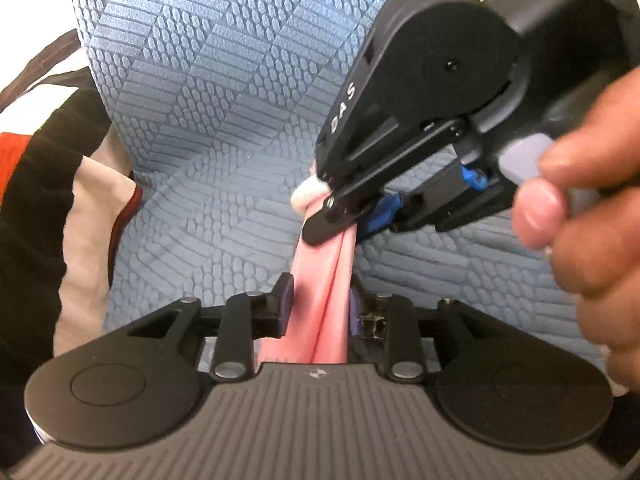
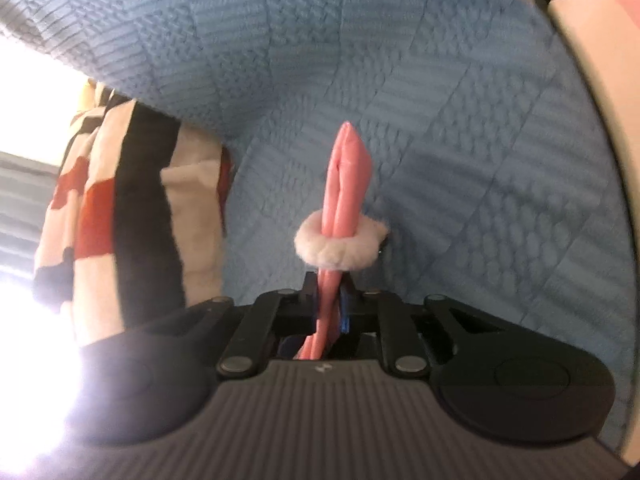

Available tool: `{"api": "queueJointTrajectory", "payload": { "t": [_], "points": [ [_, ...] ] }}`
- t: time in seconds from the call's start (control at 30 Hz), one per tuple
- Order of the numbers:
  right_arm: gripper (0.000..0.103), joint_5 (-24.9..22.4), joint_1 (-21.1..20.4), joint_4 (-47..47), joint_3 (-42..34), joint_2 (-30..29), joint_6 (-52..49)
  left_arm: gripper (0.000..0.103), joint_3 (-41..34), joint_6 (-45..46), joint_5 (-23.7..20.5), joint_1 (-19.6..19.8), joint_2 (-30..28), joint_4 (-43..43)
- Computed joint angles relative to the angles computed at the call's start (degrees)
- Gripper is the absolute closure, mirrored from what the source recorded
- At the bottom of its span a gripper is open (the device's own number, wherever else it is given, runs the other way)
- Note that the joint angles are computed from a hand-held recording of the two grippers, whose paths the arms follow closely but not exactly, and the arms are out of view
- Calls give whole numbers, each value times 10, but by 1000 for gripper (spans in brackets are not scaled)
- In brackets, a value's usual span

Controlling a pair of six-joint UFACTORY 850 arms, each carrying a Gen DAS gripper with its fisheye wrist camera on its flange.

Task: Organize objects
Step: 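Grasp the ringed strip with the right gripper while the left gripper releases it, then carry the ringed pink strip with the right gripper to the pink box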

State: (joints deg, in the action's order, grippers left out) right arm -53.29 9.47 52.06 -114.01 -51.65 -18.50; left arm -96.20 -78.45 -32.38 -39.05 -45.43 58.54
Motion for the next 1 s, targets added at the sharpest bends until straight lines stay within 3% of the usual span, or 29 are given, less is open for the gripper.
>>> {"api": "queueJointTrajectory", "payload": {
  "t": [0.1, 0.2, 0.37, 0.5, 0.67, 0.77, 1.0],
  "points": [
    [90, 22, 3, -19, 1, 3, 6, 70, 10, 8, 29, 5, 8, -29],
    [88, 35, 6, -20, 12, 9, 12, 73, 7, 15, 29, 6, 5, -43],
    [84, 7, 16, -34, 8, 4, 11, 75, 12, -3, 38, 10, 10, -50],
    [85, 15, 15, -20, 22, 11, 7, 74, 16, 2, 35, 7, 16, -56],
    [88, 61, 17, -24, 56, 41, -30, 72, 48, -40, 86, 16, 48, -53],
    [89, 123, 26, -87, 82, 67, -13, 73, 84, -100, 133, 22, 80, -39],
    [91, 146, 22, -159, 102, 100, 14, 73, 141, -194, 125, 14, 136, -2]
  ]
}}
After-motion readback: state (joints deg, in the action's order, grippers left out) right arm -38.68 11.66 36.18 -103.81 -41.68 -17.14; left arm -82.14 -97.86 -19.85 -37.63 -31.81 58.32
